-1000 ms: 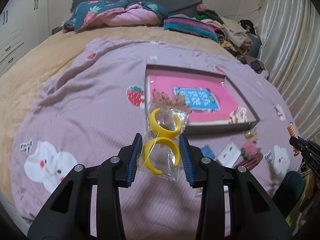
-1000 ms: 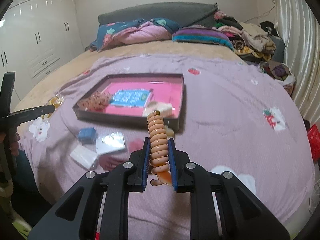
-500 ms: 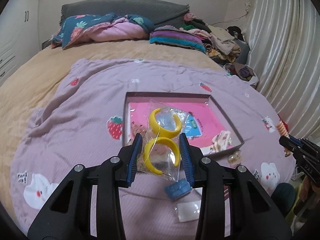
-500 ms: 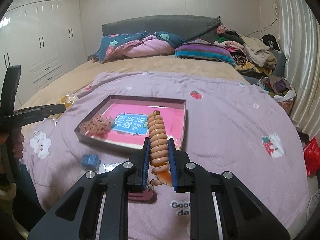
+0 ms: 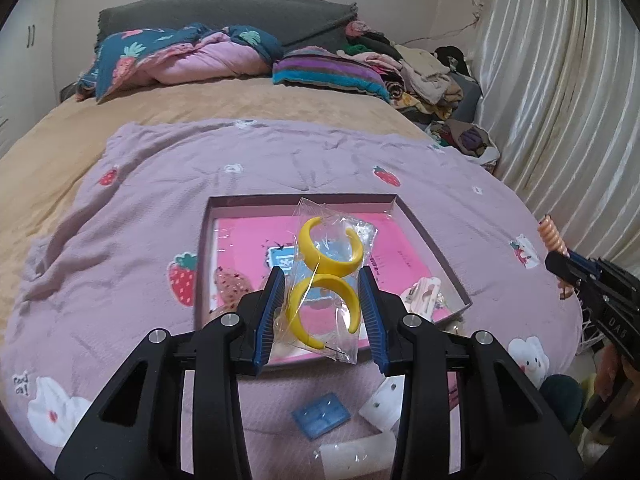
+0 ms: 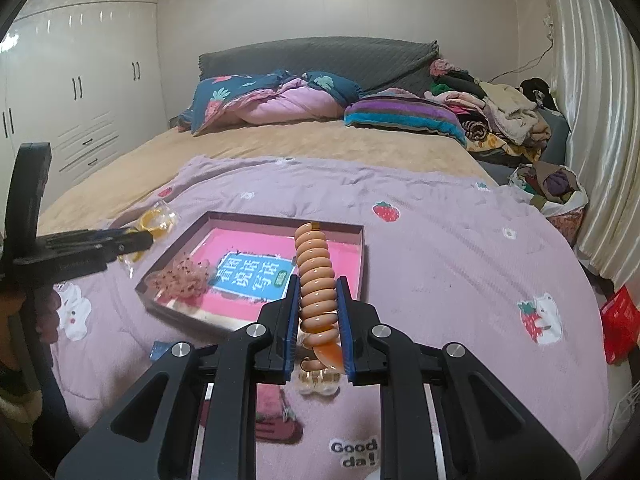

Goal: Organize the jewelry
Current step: 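Carry the hair tie and yellow rings into the tray and open both tools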

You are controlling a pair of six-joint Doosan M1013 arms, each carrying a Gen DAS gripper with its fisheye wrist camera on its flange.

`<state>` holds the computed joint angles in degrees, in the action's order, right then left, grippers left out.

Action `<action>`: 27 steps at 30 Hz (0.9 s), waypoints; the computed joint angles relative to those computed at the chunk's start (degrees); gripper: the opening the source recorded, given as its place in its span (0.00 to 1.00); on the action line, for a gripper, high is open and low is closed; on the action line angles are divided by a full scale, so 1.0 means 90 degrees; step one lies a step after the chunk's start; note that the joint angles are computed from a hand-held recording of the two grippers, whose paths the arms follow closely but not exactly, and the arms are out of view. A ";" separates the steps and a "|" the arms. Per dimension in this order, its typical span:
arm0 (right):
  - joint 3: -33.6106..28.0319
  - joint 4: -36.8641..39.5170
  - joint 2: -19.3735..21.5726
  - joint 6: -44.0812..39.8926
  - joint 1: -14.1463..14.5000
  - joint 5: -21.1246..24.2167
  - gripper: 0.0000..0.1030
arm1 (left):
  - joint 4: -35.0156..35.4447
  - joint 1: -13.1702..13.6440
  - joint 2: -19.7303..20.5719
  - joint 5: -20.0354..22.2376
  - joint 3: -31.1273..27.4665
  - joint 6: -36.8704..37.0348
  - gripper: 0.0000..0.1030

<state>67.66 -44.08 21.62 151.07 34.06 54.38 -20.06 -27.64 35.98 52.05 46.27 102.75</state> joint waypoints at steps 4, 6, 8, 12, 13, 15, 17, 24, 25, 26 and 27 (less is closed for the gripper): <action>-0.0175 0.0046 0.0118 -0.0148 -0.0076 0.0028 0.16 | -0.0030 -0.0033 0.0179 0.0189 -0.0259 0.0045 0.29; -0.0248 0.0099 0.0178 -0.0204 -0.0116 0.0016 0.16 | -0.0033 -0.0051 0.0249 0.0239 -0.0344 0.0070 0.29; -0.0328 0.0172 0.0241 -0.0268 -0.0158 0.0016 0.16 | -0.0121 -0.0050 0.0326 0.0290 -0.0424 0.0081 0.29; -0.0475 0.0383 0.0379 -0.0371 -0.0254 0.0000 0.16 | -0.0165 -0.0056 0.0451 0.0354 -0.0493 0.0047 0.29; -0.0528 0.0429 0.0423 -0.0421 -0.0275 0.0026 0.16 | -0.0171 -0.0059 0.0491 0.0398 -0.0528 0.0045 0.29; -0.0624 0.0527 0.0513 -0.0520 -0.0316 0.0065 0.16 | -0.0070 -0.0082 0.0574 0.0481 -0.0597 0.0039 0.29; -0.0724 0.0616 0.0608 -0.0606 -0.0356 0.0102 0.16 | -0.0058 -0.0089 0.0682 0.0622 -0.0701 0.0019 0.29; -0.1004 0.1080 0.0913 -0.0897 -0.0522 0.0221 0.16 | 0.0038 -0.0129 0.0910 0.0918 -0.0898 0.0007 0.29; -0.1040 0.1151 0.0957 -0.0951 -0.0546 0.0237 0.16 | 0.0038 -0.0127 0.0919 0.0931 -0.0895 0.0001 0.29; -0.1057 0.1197 0.0980 -0.0989 -0.0560 0.0240 0.16 | 0.0034 -0.0126 0.0951 0.0991 -0.0922 0.0001 0.29; -0.1095 0.1257 0.1024 -0.1036 -0.0581 0.0251 0.16 | 0.0038 -0.0126 0.0968 0.1028 -0.0936 0.0006 0.29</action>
<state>57.81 -32.77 30.84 141.75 28.83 56.64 -19.71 -28.77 44.69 61.31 37.85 102.80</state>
